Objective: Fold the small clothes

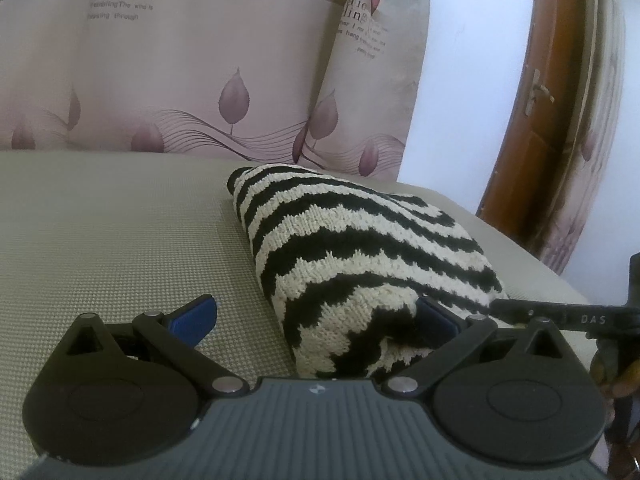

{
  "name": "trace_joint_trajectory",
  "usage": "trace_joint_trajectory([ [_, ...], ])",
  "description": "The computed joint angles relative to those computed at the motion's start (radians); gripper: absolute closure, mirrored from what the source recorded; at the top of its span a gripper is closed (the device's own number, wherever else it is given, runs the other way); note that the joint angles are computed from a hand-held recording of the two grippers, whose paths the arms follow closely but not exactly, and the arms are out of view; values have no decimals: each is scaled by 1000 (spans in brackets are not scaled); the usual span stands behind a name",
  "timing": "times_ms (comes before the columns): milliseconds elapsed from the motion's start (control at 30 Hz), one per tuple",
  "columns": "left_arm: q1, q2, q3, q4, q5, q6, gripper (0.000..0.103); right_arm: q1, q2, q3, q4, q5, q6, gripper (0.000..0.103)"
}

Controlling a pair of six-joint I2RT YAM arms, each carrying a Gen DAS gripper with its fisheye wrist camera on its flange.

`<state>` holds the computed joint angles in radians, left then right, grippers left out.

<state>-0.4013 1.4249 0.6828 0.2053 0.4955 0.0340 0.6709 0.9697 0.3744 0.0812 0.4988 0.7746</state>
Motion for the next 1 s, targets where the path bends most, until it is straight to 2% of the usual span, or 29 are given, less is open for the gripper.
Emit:
trace_joint_trajectory([
  [333,-26,-6,-1,-8,-62,11,0,16,3,-1,9,20,2,86],
  [533,-41,-9,6,-24,-96,17,0,21,2,-5,22,21,-8,79],
  [633,-33,-45,-16,10,-89,23,0,29,-5,-2,12,32,-1,76],
  [700,-8,-64,1,2,-41,43,0,23,-57,-9,2,31,9,62],
  [767,32,-29,76,-52,47,52,0,-16,-133,-32,22,13,37,5],
  [800,51,11,135,-98,91,49,0,-49,-152,-31,20,-2,37,0],
  [900,91,201,373,-314,232,33,0,-218,-125,7,-6,-173,-19,1],
  [933,96,279,462,-399,282,35,0,-289,-83,29,-12,-263,-24,1],
  [1000,85,387,591,-518,317,35,0,-407,7,49,31,-448,-15,2],
])
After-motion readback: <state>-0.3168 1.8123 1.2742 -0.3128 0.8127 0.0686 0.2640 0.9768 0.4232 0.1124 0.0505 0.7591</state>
